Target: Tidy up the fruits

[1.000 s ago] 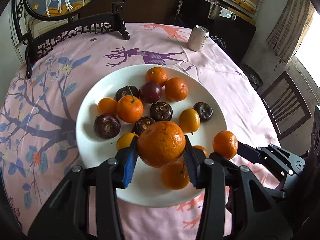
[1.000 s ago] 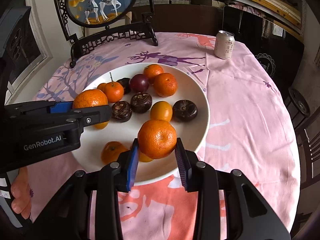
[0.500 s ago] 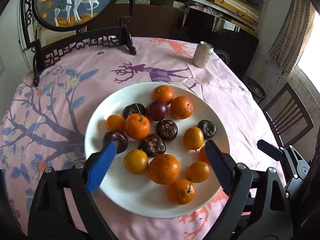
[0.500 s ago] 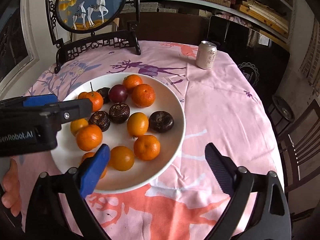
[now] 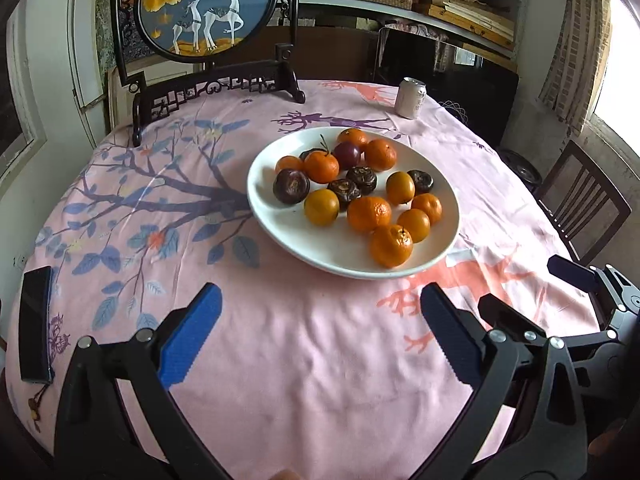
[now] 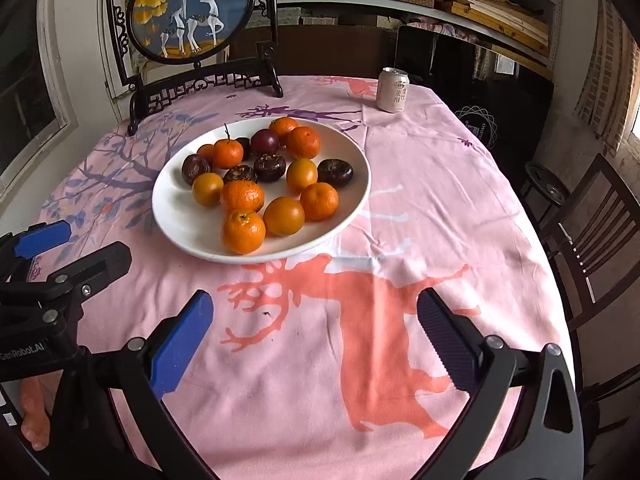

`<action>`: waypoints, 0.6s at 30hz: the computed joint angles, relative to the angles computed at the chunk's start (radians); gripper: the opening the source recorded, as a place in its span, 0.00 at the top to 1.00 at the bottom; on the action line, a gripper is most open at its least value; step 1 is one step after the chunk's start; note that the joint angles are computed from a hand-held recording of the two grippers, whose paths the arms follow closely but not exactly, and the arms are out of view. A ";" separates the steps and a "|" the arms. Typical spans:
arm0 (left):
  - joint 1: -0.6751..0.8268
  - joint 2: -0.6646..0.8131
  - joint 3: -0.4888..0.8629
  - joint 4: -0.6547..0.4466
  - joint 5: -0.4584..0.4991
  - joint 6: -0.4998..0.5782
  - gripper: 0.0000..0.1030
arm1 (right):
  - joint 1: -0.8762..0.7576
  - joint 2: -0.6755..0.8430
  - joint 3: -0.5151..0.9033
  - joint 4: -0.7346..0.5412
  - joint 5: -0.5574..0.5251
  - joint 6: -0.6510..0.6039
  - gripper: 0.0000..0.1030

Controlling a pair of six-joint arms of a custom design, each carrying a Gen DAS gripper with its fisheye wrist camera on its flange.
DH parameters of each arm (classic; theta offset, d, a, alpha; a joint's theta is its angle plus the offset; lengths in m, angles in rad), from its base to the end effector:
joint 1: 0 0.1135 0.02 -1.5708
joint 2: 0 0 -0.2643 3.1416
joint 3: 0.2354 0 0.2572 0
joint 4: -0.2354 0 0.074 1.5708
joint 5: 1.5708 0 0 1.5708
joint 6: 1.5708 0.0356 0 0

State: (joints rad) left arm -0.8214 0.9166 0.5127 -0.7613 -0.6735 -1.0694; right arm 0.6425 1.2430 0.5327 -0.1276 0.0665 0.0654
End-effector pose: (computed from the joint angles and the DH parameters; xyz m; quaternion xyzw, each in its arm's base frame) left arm 0.1204 -0.0968 0.1865 -0.1804 0.9092 0.0353 0.3737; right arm 0.1911 0.1401 0.1647 -0.2541 0.8979 0.0950 0.3467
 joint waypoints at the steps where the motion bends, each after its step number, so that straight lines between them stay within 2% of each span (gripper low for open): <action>1: -0.025 0.000 0.004 -0.032 -0.020 -0.030 0.02 | 0.006 -0.003 -0.001 -0.007 0.004 0.004 0.01; 5: -0.087 -0.015 0.019 -0.130 -0.076 -0.130 0.02 | 0.019 -0.016 -0.002 -0.020 0.016 0.020 0.01; 18: -0.083 -0.025 0.022 -0.151 -0.077 -0.141 0.02 | 0.033 -0.031 0.001 -0.040 0.027 0.030 0.01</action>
State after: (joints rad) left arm -0.9042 0.8921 0.5349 -0.9127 -0.7502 -1.2100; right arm 0.6758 1.2125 0.5339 -0.1679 0.0935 0.0957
